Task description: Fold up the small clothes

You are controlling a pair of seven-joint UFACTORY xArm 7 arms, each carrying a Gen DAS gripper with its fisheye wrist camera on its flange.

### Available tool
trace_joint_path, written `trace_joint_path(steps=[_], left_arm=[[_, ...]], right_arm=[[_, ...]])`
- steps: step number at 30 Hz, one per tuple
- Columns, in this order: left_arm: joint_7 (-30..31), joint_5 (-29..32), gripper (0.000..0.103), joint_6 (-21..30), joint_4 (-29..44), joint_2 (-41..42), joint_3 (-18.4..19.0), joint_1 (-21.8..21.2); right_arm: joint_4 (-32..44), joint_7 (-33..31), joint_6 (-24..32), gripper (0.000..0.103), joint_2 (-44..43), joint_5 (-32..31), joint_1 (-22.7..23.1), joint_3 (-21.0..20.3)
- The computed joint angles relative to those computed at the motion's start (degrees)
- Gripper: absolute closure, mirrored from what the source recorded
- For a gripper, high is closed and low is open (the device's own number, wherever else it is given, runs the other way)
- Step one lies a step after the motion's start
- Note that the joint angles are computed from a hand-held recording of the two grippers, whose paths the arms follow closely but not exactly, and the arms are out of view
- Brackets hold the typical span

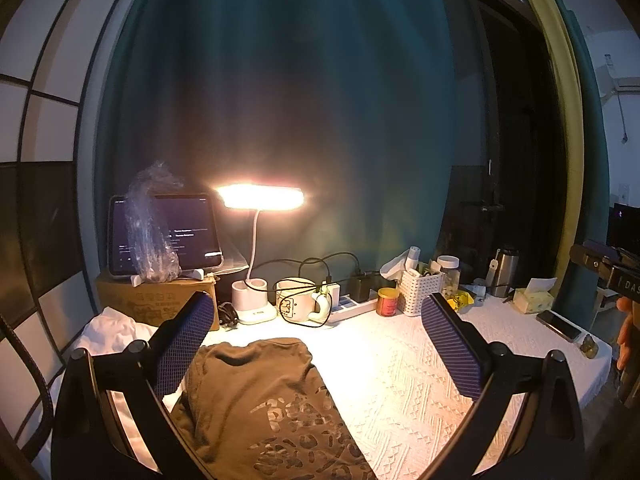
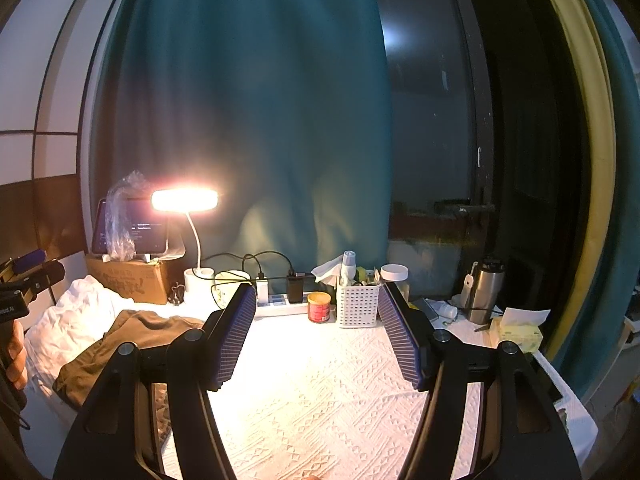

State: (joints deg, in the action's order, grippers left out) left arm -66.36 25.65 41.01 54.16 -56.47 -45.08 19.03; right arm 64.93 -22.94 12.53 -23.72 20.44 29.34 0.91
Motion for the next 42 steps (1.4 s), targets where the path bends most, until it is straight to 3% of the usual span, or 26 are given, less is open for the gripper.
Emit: trace_joint_path(steps=[33,42], left_arm=[[-0.2,0.3,0.001,-0.3,0.4,0.5,-0.2,0.1],[0.7,0.4,0.001,-2.3,-0.6,1.4,1.0,-1.3]], right_arm=[[-0.8,-0.1,-0.8,0.036,-0.1,0.2,0.4,-0.9],[-0.8,-0.2,-0.4,0.036,-0.1,0.3,0.0,-0.9]])
